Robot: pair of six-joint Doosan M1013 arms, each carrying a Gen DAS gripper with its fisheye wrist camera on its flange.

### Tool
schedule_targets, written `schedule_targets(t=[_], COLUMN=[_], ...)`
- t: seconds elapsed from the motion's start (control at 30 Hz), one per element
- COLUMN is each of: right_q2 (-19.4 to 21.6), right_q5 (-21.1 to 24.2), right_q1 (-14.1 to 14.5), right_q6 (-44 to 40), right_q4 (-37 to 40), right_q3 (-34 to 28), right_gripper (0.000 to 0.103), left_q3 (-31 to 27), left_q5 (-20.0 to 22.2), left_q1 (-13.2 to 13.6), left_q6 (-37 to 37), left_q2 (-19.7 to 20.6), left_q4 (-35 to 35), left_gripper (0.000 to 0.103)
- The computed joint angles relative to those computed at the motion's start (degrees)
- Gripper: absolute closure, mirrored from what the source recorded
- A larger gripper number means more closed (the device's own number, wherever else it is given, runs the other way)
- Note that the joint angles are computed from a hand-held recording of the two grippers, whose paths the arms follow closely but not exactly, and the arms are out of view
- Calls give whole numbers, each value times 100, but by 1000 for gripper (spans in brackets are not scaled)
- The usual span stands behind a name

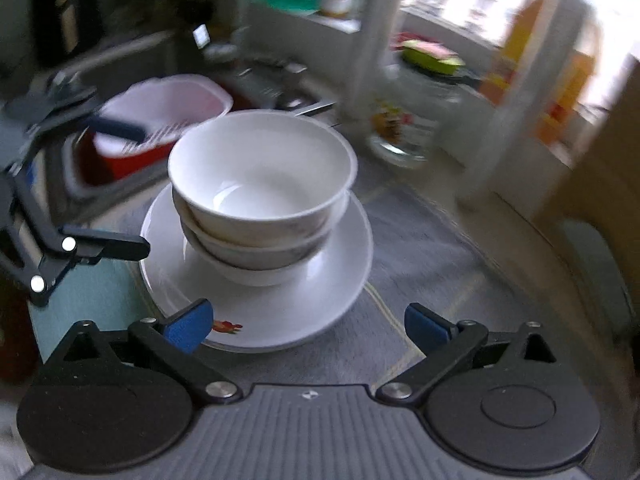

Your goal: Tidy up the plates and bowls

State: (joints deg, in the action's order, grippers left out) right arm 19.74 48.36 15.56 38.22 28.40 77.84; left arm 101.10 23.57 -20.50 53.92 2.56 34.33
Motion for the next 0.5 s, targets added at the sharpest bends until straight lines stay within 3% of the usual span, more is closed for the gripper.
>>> schedule_targets(t=[0.13,0.2,0.27,0.5], right_q2=[-262,-391,-514,-1027], right_q5=[-309,-421,-458,-779], right_q1=[14,28,5,-96], right_q6=[1295,1821,1929,2035], right_q4=[-255,-539,-523,-408], right_q3=[321,436,536,1013], right_gripper=[0,0,0,0], left_q3=[-152,-278,-377,-484], left_q5=[983,1490,1967,2769], left_q1=[-460,-672,-923,-1469], left_q6=[-1681,-2131,-2624,-3527], left_q2=[-72,-58,-80,-227], left_q4=[598,745,977,1371], left_gripper=[1,1,1,1])
